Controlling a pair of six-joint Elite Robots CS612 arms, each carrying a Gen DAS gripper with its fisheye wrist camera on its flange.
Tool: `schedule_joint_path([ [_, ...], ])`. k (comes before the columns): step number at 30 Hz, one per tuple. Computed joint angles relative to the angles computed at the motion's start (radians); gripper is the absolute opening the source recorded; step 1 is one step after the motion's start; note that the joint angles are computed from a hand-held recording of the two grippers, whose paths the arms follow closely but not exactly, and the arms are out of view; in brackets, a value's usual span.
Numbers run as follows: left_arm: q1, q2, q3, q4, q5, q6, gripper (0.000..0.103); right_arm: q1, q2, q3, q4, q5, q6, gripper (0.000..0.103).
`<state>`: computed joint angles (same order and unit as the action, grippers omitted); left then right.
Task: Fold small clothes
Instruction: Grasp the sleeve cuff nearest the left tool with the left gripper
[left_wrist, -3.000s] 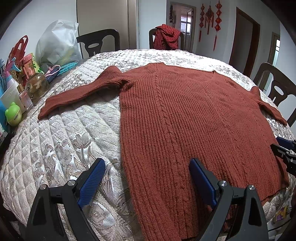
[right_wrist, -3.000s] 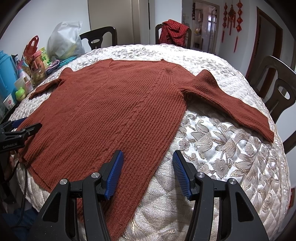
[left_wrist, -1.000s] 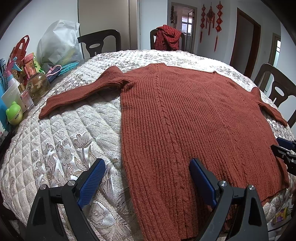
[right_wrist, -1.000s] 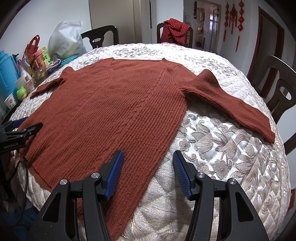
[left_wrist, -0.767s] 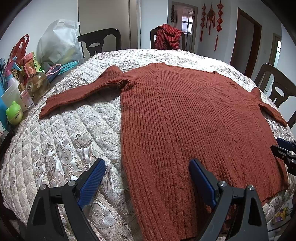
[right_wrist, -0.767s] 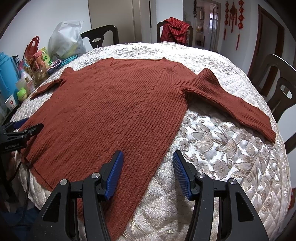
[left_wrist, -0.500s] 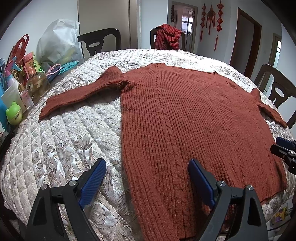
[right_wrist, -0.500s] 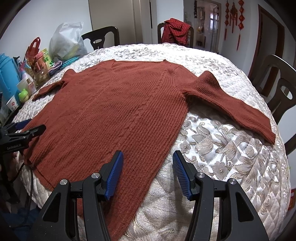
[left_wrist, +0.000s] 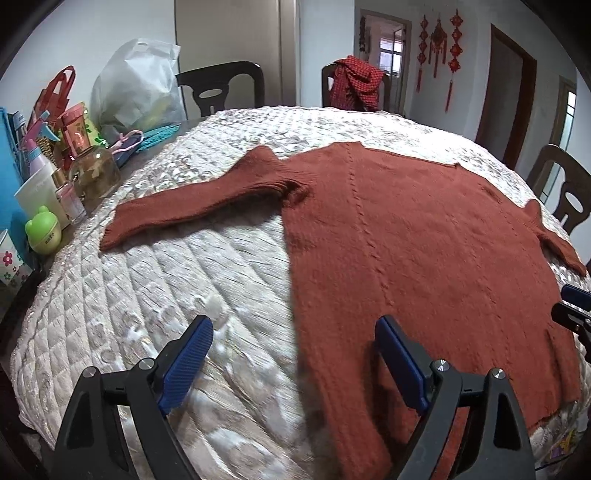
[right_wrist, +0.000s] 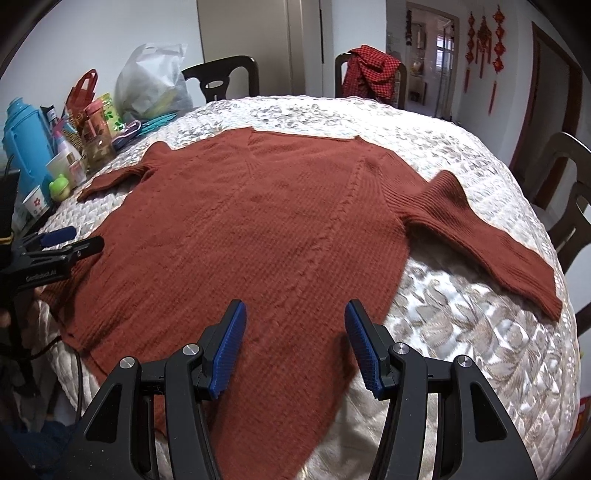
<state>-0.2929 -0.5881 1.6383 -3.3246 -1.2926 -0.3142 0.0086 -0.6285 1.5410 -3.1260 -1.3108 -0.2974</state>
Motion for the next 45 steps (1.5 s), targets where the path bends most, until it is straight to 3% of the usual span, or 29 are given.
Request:
schedule_joint_path([
  [6, 0.027, 0.009, -0.025, 0.013, 0.013, -0.033, 0.091, 0.009, 0.010, -0.025, 0.018, 0.016, -0.015, 0.056],
  [12, 0.072, 0.019, -0.053, 0.025, -0.001, -0.120, 0.091, 0.020, 0.016, -0.040, 0.029, 0.029, -0.038, 0.056],
  [20, 0.133, 0.046, -0.110, 0.040, -0.100, -0.269, 0.089, 0.020, 0.023, -0.055, 0.047, 0.030, -0.037, 0.056],
  [25, 0.148, 0.065, -0.151, 0.048, -0.112, -0.318, 0.086, 0.019, 0.026, -0.058, 0.053, 0.024, -0.031, 0.056],
  [28, 0.150, 0.075, -0.178, 0.078, -0.081, -0.338, 0.076, 0.017, 0.028, -0.062, 0.060, 0.026, -0.028, 0.056],
  [30, 0.147, 0.079, -0.194, 0.109, -0.034, -0.346, 0.064, 0.016, 0.028, -0.065, 0.064, 0.031, -0.023, 0.056],
  [32, 0.147, 0.081, -0.207, 0.137, -0.004, -0.347, 0.040, 0.015, 0.030, -0.068, 0.068, 0.033, -0.015, 0.056],
  [33, 0.148, 0.083, -0.213, 0.147, 0.004, -0.348, 0.034, 0.015, 0.031, -0.070, 0.069, 0.034, -0.013, 0.056],
  [35, 0.156, 0.088, -0.228, 0.151, -0.020, -0.342, 0.013, 0.014, 0.032, -0.073, 0.074, 0.041, -0.011, 0.056],
  [39, 0.160, 0.085, -0.240, 0.101, -0.069, -0.282, 0.008, 0.012, 0.035, -0.075, 0.082, 0.042, -0.007, 0.056],
  [45, 0.123, 0.072, -0.259, -0.033, -0.174, -0.095, 0.007, 0.007, 0.037, -0.079, 0.085, 0.052, 0.014, 0.056],
])
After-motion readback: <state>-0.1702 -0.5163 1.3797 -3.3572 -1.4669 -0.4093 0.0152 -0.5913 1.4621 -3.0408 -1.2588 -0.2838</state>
